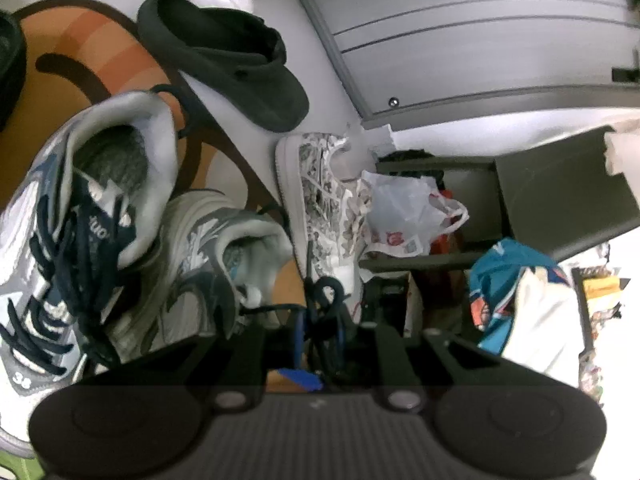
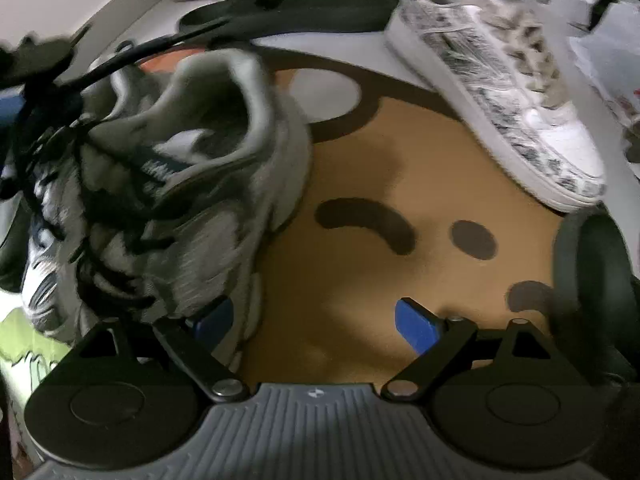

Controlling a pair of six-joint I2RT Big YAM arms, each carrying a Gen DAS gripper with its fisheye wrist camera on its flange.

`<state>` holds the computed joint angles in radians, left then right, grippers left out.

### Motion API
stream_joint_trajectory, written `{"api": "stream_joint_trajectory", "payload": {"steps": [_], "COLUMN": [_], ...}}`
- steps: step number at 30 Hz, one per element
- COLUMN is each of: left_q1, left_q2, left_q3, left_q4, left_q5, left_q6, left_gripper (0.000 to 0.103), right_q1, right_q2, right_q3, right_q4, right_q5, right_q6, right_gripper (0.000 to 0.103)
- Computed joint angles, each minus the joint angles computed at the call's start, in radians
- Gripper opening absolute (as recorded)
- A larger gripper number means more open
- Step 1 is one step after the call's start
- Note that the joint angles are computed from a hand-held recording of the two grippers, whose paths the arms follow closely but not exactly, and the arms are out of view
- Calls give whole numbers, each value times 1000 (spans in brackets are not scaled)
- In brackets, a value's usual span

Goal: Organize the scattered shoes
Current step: 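Lower the second sneaker beside the first sneaker with the left tool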

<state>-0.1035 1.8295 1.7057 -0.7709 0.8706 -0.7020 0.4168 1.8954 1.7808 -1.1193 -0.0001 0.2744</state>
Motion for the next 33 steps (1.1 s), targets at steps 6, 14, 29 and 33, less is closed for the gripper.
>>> {"api": "stream_joint_trajectory", "payload": {"steps": [6, 14, 29, 33], "left_q1": [14, 6, 28, 32], "left_q2": [-6, 2, 25, 23], "left_q3": [-10, 6, 42, 51], "left_q4": [-4, -11, -136, -208], "left_q5": [10, 4, 24, 4], "left_q6": [11, 17, 120, 186], "left_gripper": [16, 16, 50, 58], "right_q1": [23, 53, 19, 15], "right_q2": [5, 18, 13, 4], "right_q3": [11, 45, 27, 31], "right_q4": [42, 21, 0, 16], "right_q5": [45, 35, -42, -32], "right_q6": [-51, -58, 26, 45], "right_gripper": [77, 17, 43, 49]}}
